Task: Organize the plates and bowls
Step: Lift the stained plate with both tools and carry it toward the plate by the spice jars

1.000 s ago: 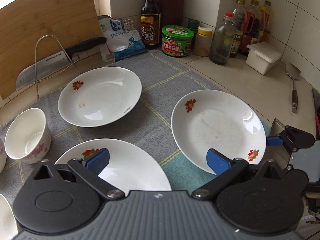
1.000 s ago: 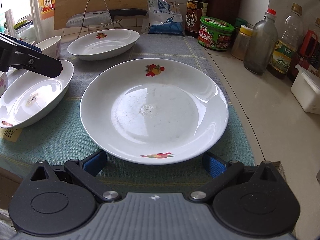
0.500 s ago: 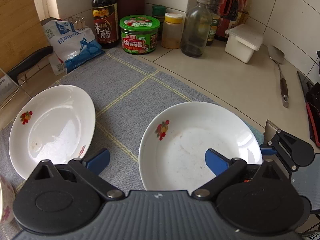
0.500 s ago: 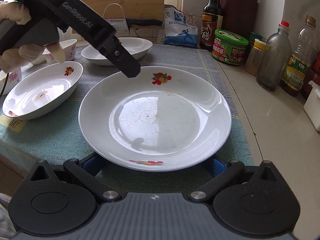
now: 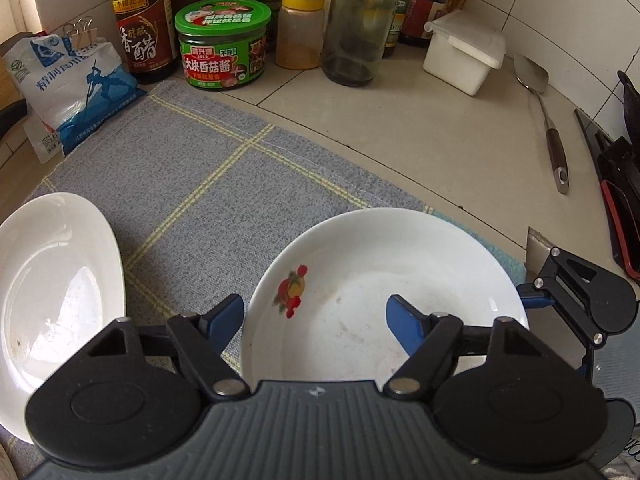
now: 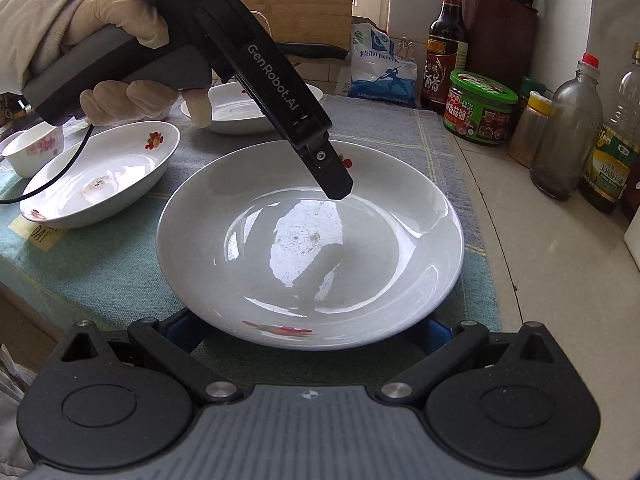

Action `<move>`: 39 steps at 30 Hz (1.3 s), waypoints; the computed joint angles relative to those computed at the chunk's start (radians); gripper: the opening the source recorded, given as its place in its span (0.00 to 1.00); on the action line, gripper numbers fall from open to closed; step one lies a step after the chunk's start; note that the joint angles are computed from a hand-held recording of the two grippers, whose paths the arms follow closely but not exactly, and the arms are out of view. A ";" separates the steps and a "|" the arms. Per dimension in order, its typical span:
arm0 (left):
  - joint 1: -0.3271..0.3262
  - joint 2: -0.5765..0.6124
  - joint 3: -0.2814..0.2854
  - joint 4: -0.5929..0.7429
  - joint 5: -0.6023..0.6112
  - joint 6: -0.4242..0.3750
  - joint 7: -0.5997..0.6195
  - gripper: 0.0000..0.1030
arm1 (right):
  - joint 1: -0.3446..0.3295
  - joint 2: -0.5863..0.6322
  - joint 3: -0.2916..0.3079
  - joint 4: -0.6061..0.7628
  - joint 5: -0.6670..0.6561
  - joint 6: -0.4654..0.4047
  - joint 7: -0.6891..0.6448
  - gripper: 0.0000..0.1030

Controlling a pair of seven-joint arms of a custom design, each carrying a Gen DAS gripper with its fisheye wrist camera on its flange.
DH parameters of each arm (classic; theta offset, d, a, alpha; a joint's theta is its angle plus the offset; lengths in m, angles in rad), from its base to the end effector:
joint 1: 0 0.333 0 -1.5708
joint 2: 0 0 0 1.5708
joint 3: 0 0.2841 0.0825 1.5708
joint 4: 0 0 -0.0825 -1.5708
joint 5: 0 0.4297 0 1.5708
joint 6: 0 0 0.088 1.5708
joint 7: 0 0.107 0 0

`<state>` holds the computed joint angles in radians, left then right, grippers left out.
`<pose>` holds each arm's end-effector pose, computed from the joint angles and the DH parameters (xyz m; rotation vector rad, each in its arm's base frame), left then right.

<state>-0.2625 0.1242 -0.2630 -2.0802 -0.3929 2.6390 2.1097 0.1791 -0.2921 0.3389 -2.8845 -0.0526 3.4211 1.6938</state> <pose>0.5559 -0.3087 0.3576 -1.1738 2.7018 -0.7648 0.3750 0.2094 0.2907 -2.0536 1.2465 -0.5781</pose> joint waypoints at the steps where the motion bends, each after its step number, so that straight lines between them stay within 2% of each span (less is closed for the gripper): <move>1: 0.003 0.008 -0.001 0.012 -0.011 -0.014 0.013 0.75 | 0.006 0.000 -0.008 0.001 -0.005 -0.002 0.001 1.00; 5: 0.006 0.026 0.000 0.038 -0.014 -0.041 0.010 0.71 | 0.035 -0.002 -0.053 0.001 -0.042 -0.013 0.017 1.00; 11: 0.008 0.033 0.000 0.047 -0.015 -0.051 0.009 0.71 | 0.061 -0.005 -0.098 0.014 -0.099 -0.048 0.051 1.00; 14: 0.013 0.035 -0.001 0.051 -0.029 -0.057 0.017 0.71 | 0.100 -0.005 -0.159 0.021 -0.151 -0.063 0.073 1.00; 17: 0.013 0.038 -0.001 0.055 -0.030 -0.055 0.014 0.70 | 0.179 0.001 -0.274 0.035 -0.223 -0.084 0.101 1.00; 21: 0.014 0.052 0.000 0.073 -0.029 -0.039 0.012 0.70 | 0.157 0.019 -0.277 0.058 -0.264 -0.081 0.103 1.00; 30: 0.011 0.132 0.008 0.167 0.033 0.005 -0.034 0.70 | 0.250 0.122 -0.464 0.167 -0.430 -0.061 0.140 1.00; 31: 0.011 0.145 0.008 0.183 0.042 0.007 -0.037 0.70 | 0.266 0.135 -0.493 0.181 -0.463 -0.059 0.161 1.00; 36: 0.008 0.208 0.012 0.258 0.083 0.010 -0.070 0.70 | 0.413 0.195 -0.712 0.271 -0.730 -0.063 0.361 1.00; 37: 0.005 0.219 0.013 0.268 0.093 0.017 -0.075 0.70 | 0.426 0.204 -0.734 0.285 -0.769 -0.063 0.395 1.00; 39: 0.002 0.238 0.014 0.287 0.111 0.022 -0.086 0.70 | 0.404 0.221 -0.720 0.304 -0.797 -0.063 0.417 1.00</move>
